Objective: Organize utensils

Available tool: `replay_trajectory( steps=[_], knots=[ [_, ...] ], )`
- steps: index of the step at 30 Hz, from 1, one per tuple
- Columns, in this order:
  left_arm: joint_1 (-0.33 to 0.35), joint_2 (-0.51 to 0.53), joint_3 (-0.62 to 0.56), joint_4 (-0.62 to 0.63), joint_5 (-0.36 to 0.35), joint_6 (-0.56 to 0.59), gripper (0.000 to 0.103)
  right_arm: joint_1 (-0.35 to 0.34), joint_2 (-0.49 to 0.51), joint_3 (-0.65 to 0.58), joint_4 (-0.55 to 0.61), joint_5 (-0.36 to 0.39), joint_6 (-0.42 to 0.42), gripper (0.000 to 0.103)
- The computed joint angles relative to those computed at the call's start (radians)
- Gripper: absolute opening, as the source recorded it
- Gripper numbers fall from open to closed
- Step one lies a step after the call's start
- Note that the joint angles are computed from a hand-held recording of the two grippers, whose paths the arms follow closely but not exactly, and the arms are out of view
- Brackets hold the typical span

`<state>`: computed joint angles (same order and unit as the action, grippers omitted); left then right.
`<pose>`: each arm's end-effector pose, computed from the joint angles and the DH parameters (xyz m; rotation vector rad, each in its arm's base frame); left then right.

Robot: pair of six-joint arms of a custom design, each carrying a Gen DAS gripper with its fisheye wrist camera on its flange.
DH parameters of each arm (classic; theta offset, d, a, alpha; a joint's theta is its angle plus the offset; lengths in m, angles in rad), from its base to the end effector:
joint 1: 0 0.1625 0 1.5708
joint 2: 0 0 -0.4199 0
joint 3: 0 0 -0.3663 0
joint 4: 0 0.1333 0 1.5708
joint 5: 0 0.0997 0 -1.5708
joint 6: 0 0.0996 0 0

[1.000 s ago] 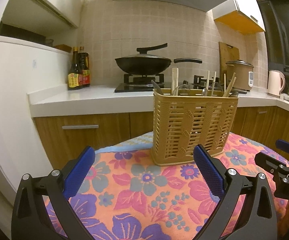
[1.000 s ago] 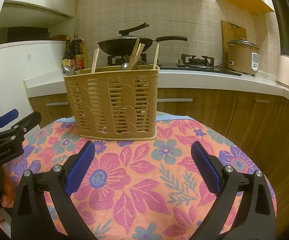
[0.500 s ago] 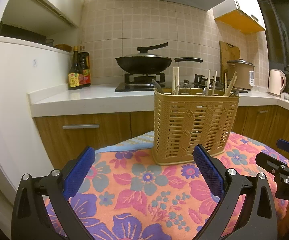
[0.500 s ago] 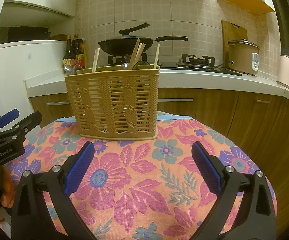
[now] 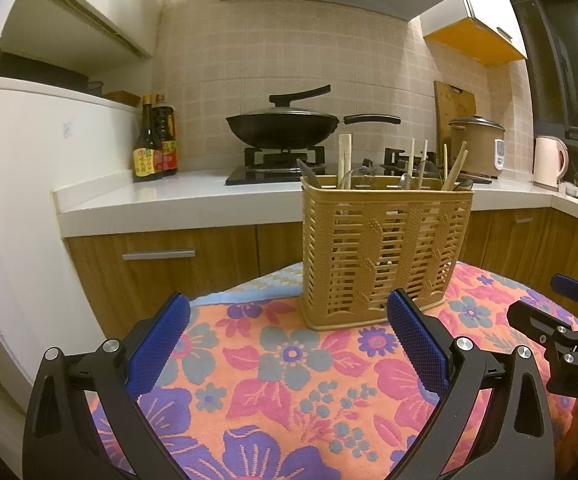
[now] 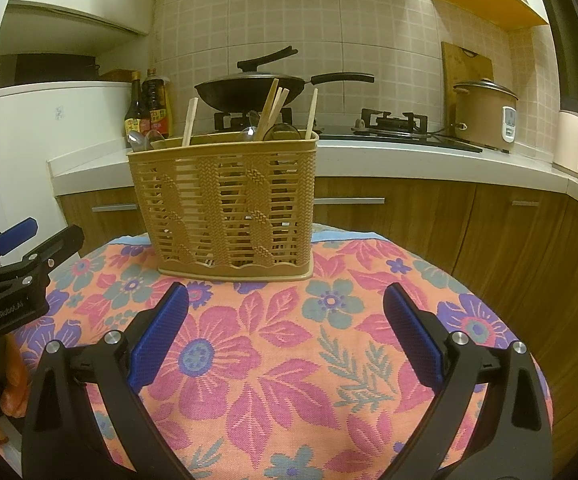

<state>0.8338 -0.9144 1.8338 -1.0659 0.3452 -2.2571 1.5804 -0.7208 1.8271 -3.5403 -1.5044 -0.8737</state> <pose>-0.1856 -0.5422 0.1101 0.2193 1.7137 -1.4781 0.1459 -0.6185 0.1233 1.1523 -2.3438 1.1285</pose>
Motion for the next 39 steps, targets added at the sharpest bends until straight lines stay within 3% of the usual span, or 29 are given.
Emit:
replay_trajectory(
  steps=[39],
  knots=[
    [0.007, 0.002, -0.022, 0.067, -0.007, -0.049, 0.095, 0.005, 0.007, -0.007, 0.001, -0.018, 0.011, 0.095]
  ],
)
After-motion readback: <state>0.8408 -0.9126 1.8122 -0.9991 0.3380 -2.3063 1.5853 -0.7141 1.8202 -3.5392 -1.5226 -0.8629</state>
